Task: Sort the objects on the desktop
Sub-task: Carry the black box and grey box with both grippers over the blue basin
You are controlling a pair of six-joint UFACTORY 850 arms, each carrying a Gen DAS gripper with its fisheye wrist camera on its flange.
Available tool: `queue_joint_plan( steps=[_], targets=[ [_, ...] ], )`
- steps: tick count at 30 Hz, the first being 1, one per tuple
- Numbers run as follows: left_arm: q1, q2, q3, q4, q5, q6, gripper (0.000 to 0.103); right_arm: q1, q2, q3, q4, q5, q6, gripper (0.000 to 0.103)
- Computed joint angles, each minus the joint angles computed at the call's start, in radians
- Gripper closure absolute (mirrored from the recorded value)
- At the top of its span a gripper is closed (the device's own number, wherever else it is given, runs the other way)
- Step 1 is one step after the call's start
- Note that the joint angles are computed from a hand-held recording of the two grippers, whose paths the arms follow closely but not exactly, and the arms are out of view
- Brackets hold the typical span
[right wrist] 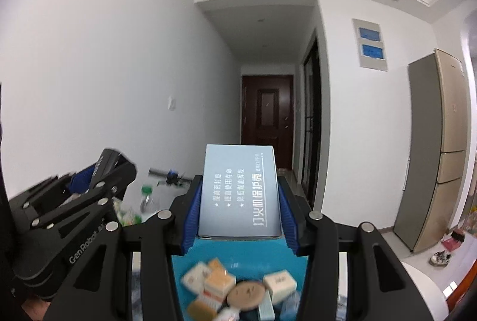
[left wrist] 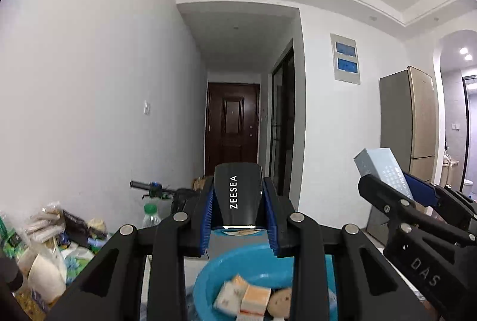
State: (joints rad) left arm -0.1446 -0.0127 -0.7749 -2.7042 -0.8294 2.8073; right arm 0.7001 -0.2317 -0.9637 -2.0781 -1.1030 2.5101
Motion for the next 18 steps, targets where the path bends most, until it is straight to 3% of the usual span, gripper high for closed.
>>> queue_joint_plan(
  steps=[3, 8, 14, 18],
  targets=[
    [-0.011, -0.045, -0.039, -0.022, -0.009, 0.027, 0.071, -0.029, -0.033, -0.036, -0.001, -0.009, -0.013, 0.057],
    [-0.003, -0.144, -0.12, 0.027, 0.012, -0.007, 0.071, -0.085, -0.076, -0.061, -0.045, 0.044, 0.028, 0.057],
    [0.022, -0.238, -0.23, 0.193, 0.083, -0.185, 0.071, -0.122, -0.105, -0.087, -0.055, 0.116, 0.03, 0.057],
    [0.004, -0.279, -0.267, 0.107, 0.128, -0.112, 0.071, -0.128, -0.125, -0.1, -0.01, 0.105, 0.009, 0.057]
  ],
)
